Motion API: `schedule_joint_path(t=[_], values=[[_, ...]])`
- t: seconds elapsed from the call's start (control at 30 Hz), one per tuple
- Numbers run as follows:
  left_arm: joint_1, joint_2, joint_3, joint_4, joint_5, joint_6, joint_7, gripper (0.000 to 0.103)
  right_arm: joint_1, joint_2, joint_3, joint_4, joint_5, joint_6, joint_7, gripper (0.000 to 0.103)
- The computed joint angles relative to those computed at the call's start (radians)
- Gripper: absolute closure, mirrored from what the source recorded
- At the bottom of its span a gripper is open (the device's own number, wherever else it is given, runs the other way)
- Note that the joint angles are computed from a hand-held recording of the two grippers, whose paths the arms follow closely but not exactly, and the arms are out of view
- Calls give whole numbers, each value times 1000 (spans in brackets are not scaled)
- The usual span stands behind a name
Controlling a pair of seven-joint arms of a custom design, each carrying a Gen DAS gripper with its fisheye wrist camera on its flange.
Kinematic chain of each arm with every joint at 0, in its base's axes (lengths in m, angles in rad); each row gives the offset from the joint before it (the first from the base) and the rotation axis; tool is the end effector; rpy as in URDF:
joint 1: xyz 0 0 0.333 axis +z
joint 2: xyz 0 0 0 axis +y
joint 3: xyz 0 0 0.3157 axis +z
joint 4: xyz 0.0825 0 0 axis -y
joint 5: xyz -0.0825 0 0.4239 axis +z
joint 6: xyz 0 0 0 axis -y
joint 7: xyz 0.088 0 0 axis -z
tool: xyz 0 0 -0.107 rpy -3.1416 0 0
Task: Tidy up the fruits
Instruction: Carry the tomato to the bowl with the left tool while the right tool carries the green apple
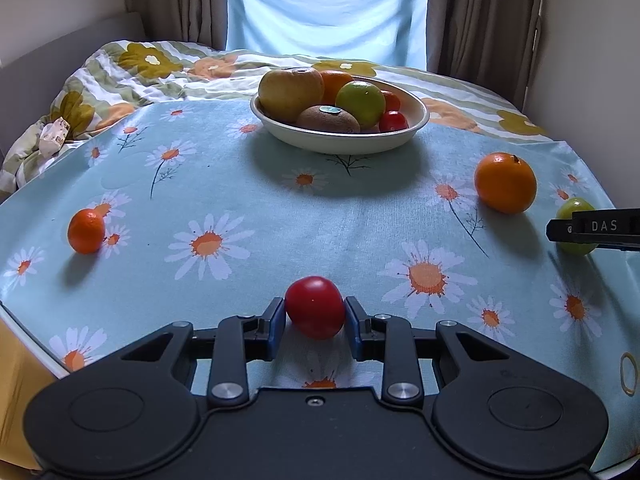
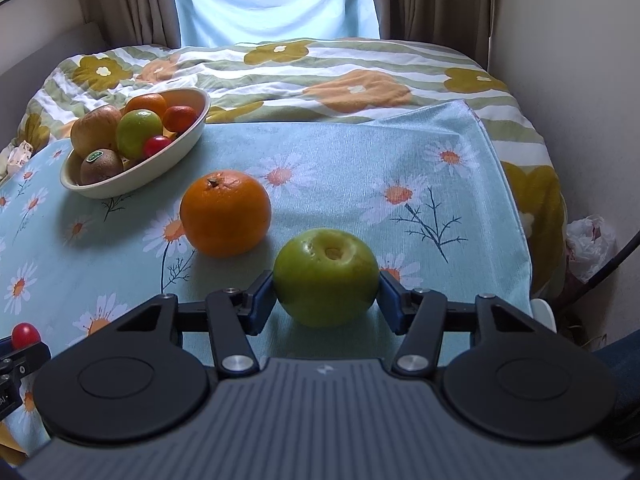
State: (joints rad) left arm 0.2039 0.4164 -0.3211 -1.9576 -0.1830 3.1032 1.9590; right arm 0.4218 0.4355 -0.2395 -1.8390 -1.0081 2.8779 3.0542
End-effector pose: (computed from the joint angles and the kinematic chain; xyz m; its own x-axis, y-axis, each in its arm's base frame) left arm 0.6914 -0.0483 0.3298 -0.2435 -0.9699 -0.0077 -0.7024 0.1819 -0.6881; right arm 0.6766 0.1879 0.3175 -0.2936 -0.9521 -0.0852 -0.6514 0.2645 -0.7111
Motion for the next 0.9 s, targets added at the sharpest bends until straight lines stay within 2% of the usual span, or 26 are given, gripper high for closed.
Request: schedule_joint_path(t=[0.13,0.4,0.63,0.9], values=[[-4,-2,3,4,1,0,-6,68,8,-7,-9,-6,-22,-2,28,34],[17,-22,-26,1,-16,10,4,68,-2,-50,-1,-28,-80,2,75,34],[32,-61,-51,-7,-38,16,26,68,-37,-102,37,-43,-119,8,82,34],[66,-116,-96,-3,-90,19,76,68,-75,-165,93,-42,-83,-4,2,34]])
